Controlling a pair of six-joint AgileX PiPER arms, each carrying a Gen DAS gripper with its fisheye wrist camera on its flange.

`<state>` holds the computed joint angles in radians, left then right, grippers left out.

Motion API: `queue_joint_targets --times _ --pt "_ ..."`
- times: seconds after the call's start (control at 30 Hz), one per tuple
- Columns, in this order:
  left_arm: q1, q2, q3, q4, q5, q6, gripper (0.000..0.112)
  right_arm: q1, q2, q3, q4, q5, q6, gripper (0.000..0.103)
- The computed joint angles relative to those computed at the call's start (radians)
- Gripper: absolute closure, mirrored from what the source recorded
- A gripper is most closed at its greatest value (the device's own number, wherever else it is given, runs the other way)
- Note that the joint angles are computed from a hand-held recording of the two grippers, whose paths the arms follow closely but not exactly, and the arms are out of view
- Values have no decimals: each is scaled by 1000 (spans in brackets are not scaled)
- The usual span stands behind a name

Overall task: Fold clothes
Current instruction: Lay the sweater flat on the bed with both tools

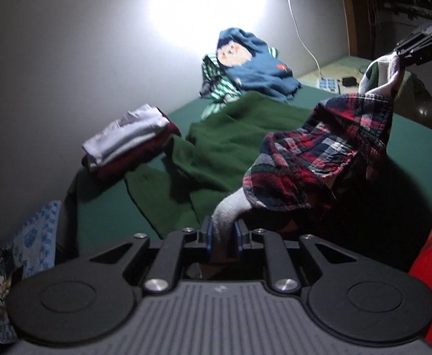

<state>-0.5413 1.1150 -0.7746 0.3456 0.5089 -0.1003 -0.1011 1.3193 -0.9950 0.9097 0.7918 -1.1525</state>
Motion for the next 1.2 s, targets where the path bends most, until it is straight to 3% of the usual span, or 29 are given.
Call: queue_joint_targets --times 0.13,0.43,0.53,0.63,0.73,0.77,0.83,0.97,1.0,1.07,1.2 --pt "-89 2 87 24 33 -1 94 24 -7 84 -98 19 15 101" --pt "-141 -9 160 -19 91 -8 89 106 -7 224 -320 -97 62 99" --pt "-112 -41 175 -77 141 71 89 68 -3 201 -315 -19 39 89" --pt "-45 -101 164 -128 206 149 85 -1 -3 151 -281 104 5 88" --pt "83 -143 106 -164 235 181 80 -184 -19 130 -92 167 -16 80" --pt "115 -142 81 -159 221 162 79 -234 -13 136 -31 144 0 76" --pt "154 -123 46 -174 135 136 78 -258 9 151 8 9 82 76" --pt "58 16 -18 -63 -50 -22 75 -177 138 146 1 -264 219 77" --pt "34 64 -37 -61 -99 -35 65 -153 175 142 33 -313 204 77" --pt "12 177 -80 -135 -186 16 49 -87 251 117 92 -392 173 77" --pt "-23 372 -176 -218 -207 57 59 -12 396 28 204 -433 140 77"
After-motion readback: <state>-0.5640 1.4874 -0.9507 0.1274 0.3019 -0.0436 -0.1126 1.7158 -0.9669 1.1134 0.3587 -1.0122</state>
